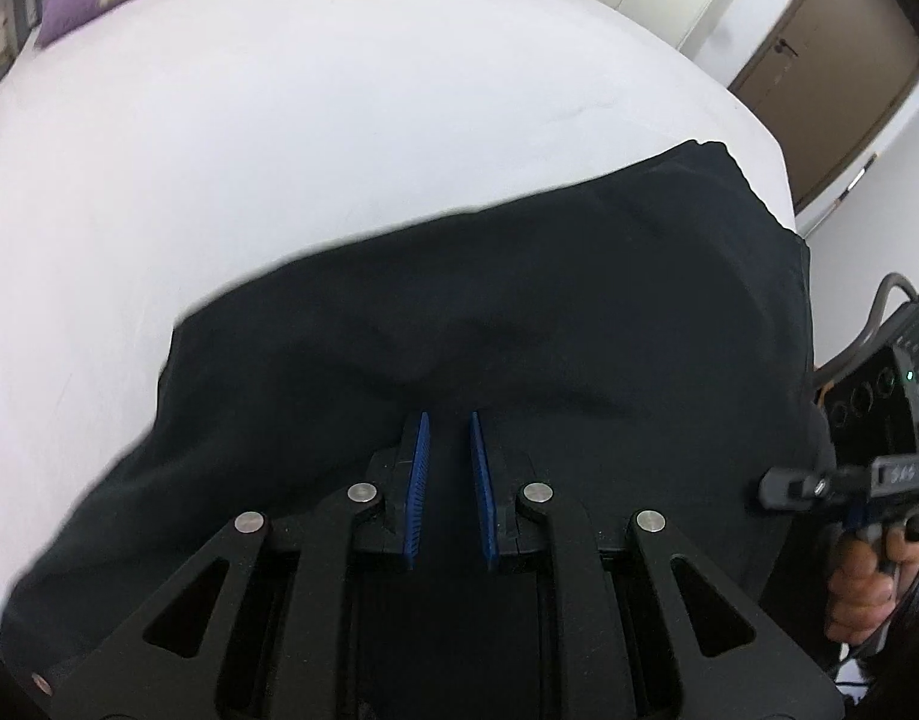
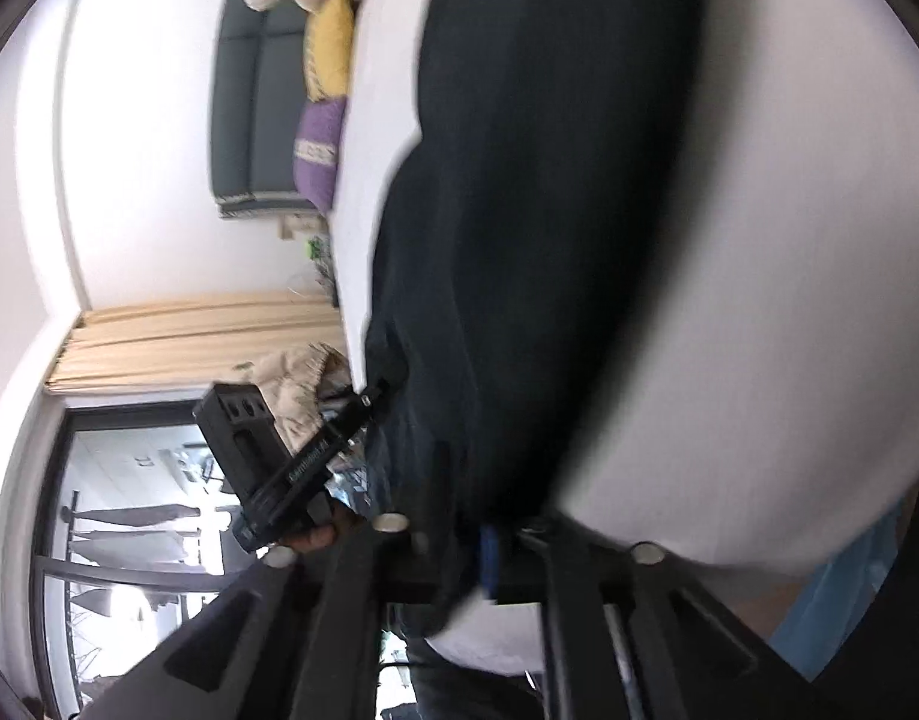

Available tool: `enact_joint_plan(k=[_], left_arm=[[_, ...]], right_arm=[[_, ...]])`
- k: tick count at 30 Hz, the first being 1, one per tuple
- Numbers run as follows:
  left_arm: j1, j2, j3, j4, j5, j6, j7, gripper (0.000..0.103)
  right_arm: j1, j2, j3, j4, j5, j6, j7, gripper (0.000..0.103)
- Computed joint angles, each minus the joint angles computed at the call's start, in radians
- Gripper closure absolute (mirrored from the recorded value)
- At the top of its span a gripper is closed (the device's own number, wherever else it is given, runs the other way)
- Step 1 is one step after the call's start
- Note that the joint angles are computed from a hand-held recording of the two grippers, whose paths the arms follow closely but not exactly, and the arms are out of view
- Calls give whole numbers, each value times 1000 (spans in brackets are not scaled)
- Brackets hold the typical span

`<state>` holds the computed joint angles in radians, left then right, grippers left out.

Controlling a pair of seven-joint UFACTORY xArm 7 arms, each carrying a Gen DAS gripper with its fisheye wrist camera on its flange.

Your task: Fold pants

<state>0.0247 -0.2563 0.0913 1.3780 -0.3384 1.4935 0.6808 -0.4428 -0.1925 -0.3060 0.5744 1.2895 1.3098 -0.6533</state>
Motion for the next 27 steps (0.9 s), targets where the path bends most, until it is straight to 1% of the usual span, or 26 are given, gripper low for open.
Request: enact_joint_plan(k=[2,4,5,6,7,8,10,12,13,14,15,16,17,18,19,20,22,24,25,27], left_arm=[[-14,8,-26,-6,25,-34,2,89],[-29,15,-47,-31,52,-90,10,89],[-33,13,-48,-46,52,-112,17,89],[-33,10,-41,-55,42,-119,17,89],[-31,19,-30,-48,24,-113,16,89],[-27,19,-17,-51,7,-105,29,89],[-19,10,-2,-68,-2,-118,77,89],[-8,12,9,-64,-8,-112,90,89],[-5,13,7,-62,-10,-109,86,89],[-7,6,-3,-71,-6,-119,79,89],[-9,1,-7,-78,-3,-127,80,89],[-10,-2,-10,-85,-2,-137,79,89],[-11,-3,-10,-89,-3,-143,78,89],[-11,-5,-8,-92,-6,-146,78,89],[-12,-6,-7,-93,-9,-149,77,89],[-12,-8,-7,-97,-12,-153,75,89],[-9,-9,2,-96,-16,-152,83,89],[-6,-22,5,-110,-19,-157,83,89],[-5,-26,6,-115,-20,-164,82,89],[-2,-46,7,-140,-16,-185,79,89]], right_arm=[[-8,27,-9,23,32,-7,3,83],[-18,56,-10,44,56,-14,4,84],[-23,70,-10,52,69,-20,-2,95],[-26,84,-3,64,60,-35,6,103],[-30,90,2,66,52,-42,15,103],[-35,100,0,61,66,-24,7,103],[-42,80,7,48,49,-29,-8,103],[-46,48,10,55,-24,-35,-4,97],[-52,20,7,67,-90,-38,24,88],[-62,11,-8,87,-138,-30,25,77],[-68,-27,-7,99,-197,-63,33,71],[-66,-45,-3,117,-239,-107,41,60],[-63,-69,6,133,-284,-168,54,57],[-57,-74,-1,150,-299,-207,52,57],[-41,-52,-18,184,-277,-217,36,57],[-25,-15,-32,228,-245,-209,15,57],[-6,70,-27,307,-221,-209,-12,58],[-3,184,0,398,-225,-205,-2,63],[-7,247,19,447,-223,-190,23,68],[-21,339,57,510,-203,-168,37,84]])
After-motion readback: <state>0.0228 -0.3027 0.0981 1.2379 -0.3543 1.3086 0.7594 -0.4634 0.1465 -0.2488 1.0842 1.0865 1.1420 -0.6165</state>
